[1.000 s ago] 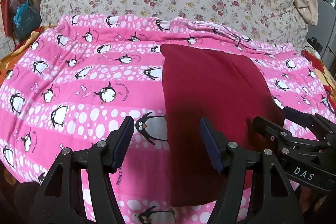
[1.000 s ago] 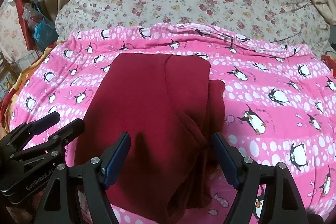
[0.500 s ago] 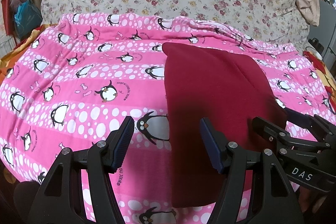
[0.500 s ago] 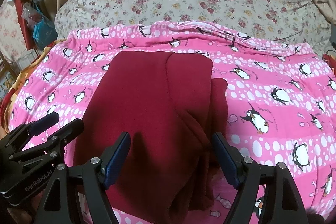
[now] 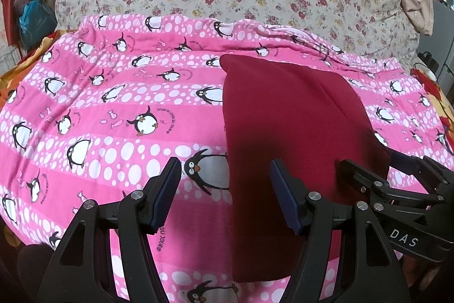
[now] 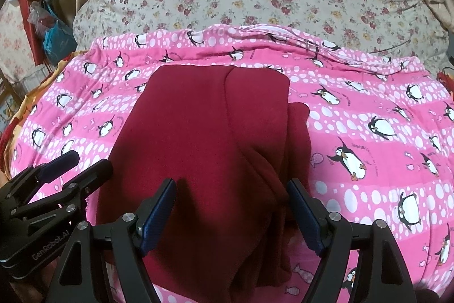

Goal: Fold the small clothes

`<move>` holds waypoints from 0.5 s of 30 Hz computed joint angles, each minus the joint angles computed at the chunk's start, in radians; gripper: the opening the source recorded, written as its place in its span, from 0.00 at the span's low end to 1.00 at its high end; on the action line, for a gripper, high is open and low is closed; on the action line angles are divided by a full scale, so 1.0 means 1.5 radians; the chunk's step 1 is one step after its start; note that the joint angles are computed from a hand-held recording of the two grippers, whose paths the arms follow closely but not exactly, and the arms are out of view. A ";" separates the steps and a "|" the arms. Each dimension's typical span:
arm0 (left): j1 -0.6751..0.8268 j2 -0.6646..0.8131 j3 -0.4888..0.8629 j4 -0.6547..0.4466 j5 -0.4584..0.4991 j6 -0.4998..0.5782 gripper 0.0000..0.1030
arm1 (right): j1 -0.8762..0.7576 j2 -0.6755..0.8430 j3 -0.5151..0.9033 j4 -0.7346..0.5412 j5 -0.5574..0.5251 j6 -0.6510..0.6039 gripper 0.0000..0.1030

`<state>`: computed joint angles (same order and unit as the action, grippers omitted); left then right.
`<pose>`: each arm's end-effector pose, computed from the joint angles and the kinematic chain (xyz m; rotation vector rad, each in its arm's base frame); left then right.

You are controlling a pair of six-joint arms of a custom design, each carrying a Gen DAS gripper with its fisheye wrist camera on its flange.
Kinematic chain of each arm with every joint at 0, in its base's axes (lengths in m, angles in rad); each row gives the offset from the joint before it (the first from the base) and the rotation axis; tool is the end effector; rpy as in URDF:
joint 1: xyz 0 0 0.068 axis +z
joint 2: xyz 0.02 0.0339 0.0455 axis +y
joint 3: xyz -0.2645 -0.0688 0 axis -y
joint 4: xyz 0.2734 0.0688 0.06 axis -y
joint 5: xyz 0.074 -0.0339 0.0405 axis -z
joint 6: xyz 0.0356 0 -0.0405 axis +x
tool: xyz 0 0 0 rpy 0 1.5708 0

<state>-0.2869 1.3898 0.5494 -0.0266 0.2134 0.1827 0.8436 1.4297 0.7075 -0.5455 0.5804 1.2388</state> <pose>0.2567 -0.0836 0.1271 0.6591 2.3439 -0.3067 0.1865 0.1802 0.1406 0.6009 2.4222 -0.0475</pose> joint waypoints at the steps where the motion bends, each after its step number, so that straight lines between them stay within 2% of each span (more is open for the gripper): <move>1: 0.002 0.000 0.000 0.001 0.001 0.001 0.63 | 0.000 0.001 0.000 0.000 -0.001 0.000 0.75; 15: 0.001 -0.012 -0.009 0.018 0.003 -0.003 0.63 | -0.006 0.005 -0.001 0.008 -0.010 -0.007 0.75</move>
